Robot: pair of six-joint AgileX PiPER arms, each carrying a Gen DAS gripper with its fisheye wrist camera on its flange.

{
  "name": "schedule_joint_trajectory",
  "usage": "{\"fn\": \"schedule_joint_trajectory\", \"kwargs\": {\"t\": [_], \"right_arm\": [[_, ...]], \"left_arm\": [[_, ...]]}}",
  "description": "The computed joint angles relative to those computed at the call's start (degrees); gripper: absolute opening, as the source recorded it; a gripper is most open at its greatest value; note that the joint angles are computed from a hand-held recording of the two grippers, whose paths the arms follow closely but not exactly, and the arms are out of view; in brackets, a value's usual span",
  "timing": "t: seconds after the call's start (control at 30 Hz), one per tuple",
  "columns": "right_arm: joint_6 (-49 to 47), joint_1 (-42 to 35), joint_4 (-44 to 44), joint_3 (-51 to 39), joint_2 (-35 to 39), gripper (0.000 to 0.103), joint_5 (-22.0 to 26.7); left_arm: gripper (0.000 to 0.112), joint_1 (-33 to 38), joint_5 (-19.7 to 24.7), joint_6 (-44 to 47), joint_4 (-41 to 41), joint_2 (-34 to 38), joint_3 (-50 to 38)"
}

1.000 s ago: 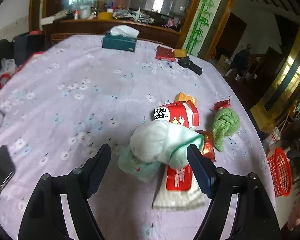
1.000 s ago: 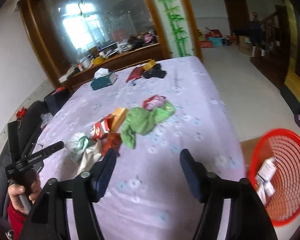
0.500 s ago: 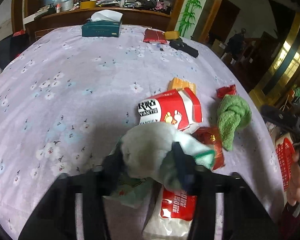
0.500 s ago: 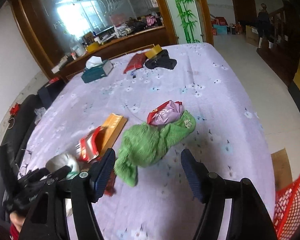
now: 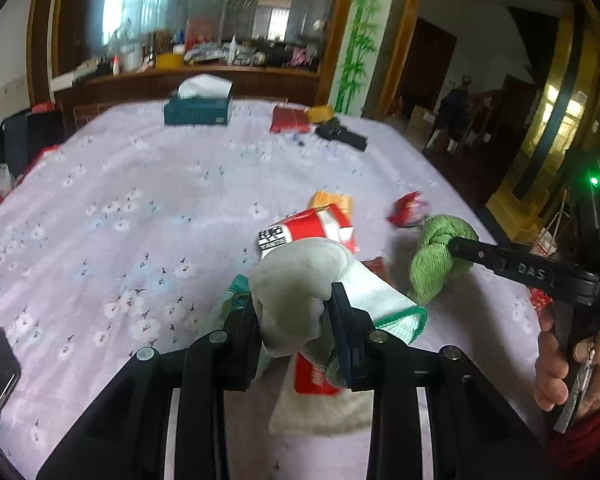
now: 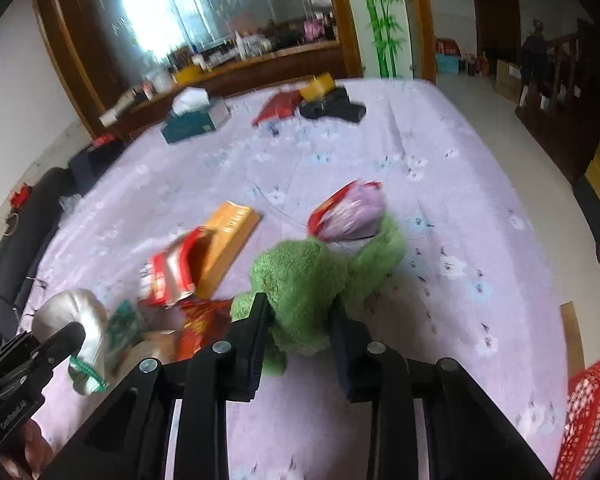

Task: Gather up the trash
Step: 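Grasp the white sock with left tool while right tool grasps the green towel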

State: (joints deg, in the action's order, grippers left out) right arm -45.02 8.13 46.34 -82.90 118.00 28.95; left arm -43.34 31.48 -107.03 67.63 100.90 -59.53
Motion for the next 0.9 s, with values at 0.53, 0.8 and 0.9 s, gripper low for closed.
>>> {"fn": "schedule_joint_trajectory", "kwargs": {"t": [0.53, 0.8, 0.9], "right_arm": [[-38.19, -13.89, 32.71, 33.59, -24.3, 0.031, 5.11], [-39.1, -15.58, 32.2, 36.78, -26.39, 0.031, 5.35], [-39.29, -15.52, 32.17, 37.21, -26.81, 0.031, 5.41]], "left_arm": [[0.03, -15.21, 11.2, -6.43, 3.32, 2.44, -2.13], [0.03, -16.0, 10.35, -5.39, 1.73, 4.13, -3.47], [0.03, -16.32, 10.42, -5.55, 1.74, 4.11, -3.36]]}}
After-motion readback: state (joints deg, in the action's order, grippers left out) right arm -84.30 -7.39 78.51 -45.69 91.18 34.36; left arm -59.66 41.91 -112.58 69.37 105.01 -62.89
